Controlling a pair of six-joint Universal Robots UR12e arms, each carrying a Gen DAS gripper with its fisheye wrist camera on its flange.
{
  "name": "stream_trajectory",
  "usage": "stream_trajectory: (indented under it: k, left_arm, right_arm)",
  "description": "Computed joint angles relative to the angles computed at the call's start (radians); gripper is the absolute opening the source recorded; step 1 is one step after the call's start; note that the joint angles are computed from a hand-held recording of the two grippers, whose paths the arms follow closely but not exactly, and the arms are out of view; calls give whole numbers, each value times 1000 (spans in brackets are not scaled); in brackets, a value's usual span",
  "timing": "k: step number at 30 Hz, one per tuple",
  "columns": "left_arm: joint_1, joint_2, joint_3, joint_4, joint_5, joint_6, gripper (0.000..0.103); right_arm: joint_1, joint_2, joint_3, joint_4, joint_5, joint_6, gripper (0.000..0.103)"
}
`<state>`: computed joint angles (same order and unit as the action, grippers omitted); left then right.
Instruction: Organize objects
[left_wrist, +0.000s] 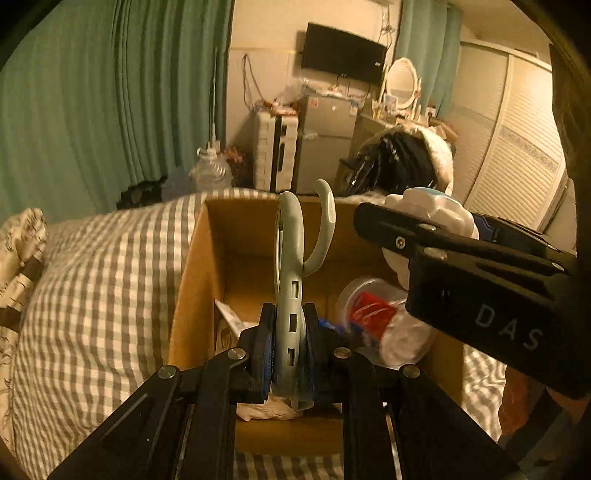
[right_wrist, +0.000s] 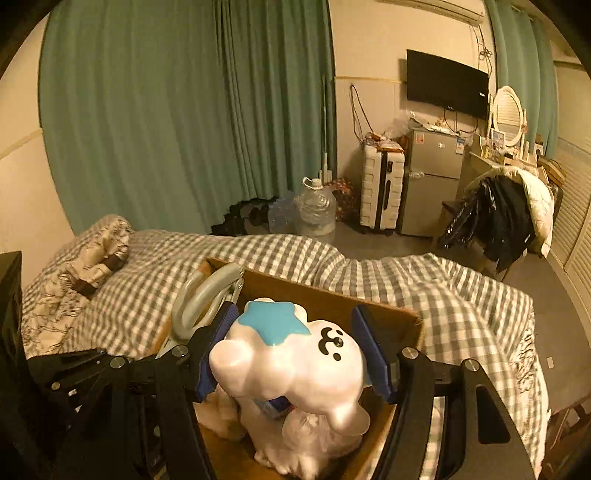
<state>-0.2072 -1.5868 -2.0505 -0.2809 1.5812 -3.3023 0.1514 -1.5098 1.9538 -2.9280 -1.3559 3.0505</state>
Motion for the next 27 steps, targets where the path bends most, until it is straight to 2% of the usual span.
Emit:
stream_trajectory:
  k: [4,5,6,7,8,10,12,16,19,22,27]
  left_arm:
    - [14,-13,-9,-2,-47,-3,14]
    - [14,-15,-8,-5,-45,-4,17]
    - [14,-17,-8,-1,-40,-7,17]
    - [13,-17,-10,5,-30,-12,25]
    - [13,-14,-12,10,-24,-15,45]
    - [4,-9,-17,30,16,-36,78]
    - [-1,3,-22,50,47,-55,80]
    - [-17,44,-16,33,94,-56,81]
    - [-39,85,-13,36,146,-40,88]
    - [-64,131,-16,77,199,-27,97]
    - [-122,204,-13,110,303,20,103]
  right_arm:
    - [14,29,-3,-38,-46,9,65]
    - [15,33,-2,-50,-52,15,68]
    - [14,35,-1,-55,-52,17,82]
    - [14,35,0,-61,-52,20,93]
    - [13,34,5,-74,-59,27,94]
    - [9,26,17,-100,-60,48,94]
    - [0,10,22,-92,-50,64,94]
    - [-14,-37,36,-76,-60,84,94]
    - [-26,-90,47,-48,-62,93,94]
    - [-39,-155,66,-48,-67,99,94]
    - [-57,-276,99,-57,-85,87,101]
